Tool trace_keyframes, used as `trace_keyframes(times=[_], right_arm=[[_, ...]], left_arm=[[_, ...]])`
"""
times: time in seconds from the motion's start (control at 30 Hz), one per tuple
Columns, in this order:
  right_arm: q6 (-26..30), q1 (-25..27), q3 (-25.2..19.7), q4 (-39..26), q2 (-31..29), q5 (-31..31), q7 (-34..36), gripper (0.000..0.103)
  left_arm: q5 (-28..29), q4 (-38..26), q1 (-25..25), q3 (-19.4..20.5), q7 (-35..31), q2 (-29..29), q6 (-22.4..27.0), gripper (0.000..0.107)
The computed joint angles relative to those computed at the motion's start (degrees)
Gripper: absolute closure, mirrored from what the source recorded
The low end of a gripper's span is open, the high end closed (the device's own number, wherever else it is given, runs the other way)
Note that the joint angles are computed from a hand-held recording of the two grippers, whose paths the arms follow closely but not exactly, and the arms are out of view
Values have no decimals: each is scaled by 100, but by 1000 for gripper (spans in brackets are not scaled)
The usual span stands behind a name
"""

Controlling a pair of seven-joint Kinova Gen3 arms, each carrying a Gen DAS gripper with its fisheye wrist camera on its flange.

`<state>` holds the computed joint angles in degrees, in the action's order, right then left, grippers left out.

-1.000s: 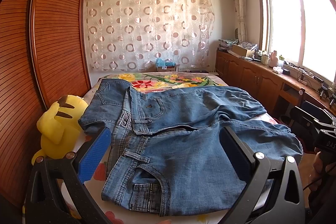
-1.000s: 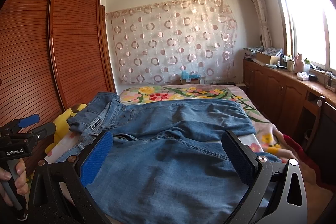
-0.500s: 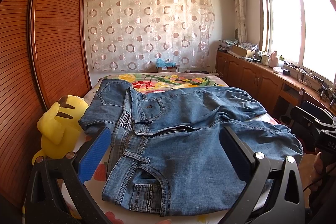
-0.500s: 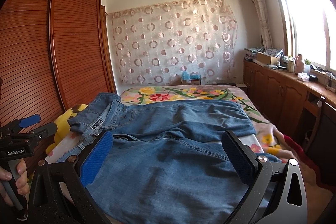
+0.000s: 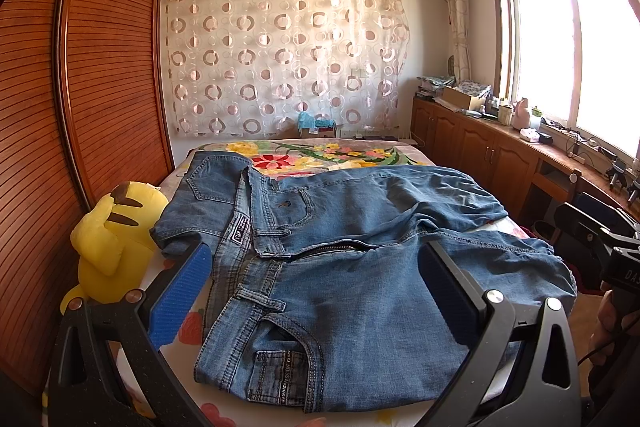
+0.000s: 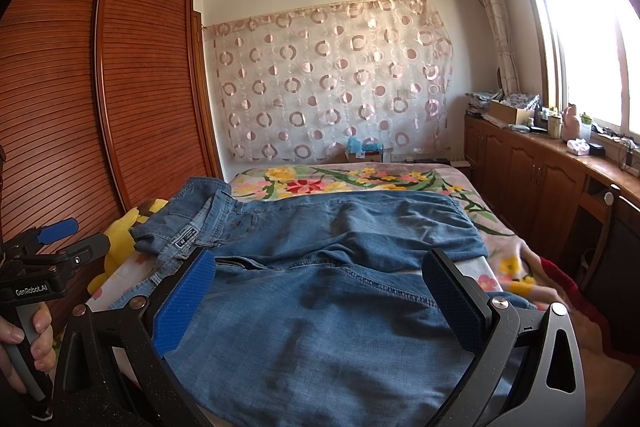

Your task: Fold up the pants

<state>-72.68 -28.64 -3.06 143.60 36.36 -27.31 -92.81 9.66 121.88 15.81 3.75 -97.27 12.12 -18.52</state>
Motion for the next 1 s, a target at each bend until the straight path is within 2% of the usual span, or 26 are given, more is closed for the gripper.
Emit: trace_keyframes(times=[0.17, 0.23, 0.47, 0.53, 0.67, 1.0], right_arm=[[86, 52, 15, -34, 1, 76, 43, 0], [175, 142, 29, -53, 3, 181, 36, 0], [660, 384, 99, -214, -30, 423, 135, 0], [889, 427, 136, -320, -46, 458, 239, 0], [1304, 550, 208, -531, -6, 581, 432, 0], [2327, 763, 308, -884, -83, 704, 594, 0]], left_arm=[[-154, -124, -123, 43, 98, 42, 230, 5], [-358, -151, -327, 190, 275, 89, 291, 4], [-699, -159, -494, 220, 609, 371, 264, 4], [-917, -165, -688, 341, 780, 453, 251, 4], [-1075, -175, -790, 325, 898, 656, 206, 4], [-1609, -262, -1368, 616, 1335, 992, 388, 5]])
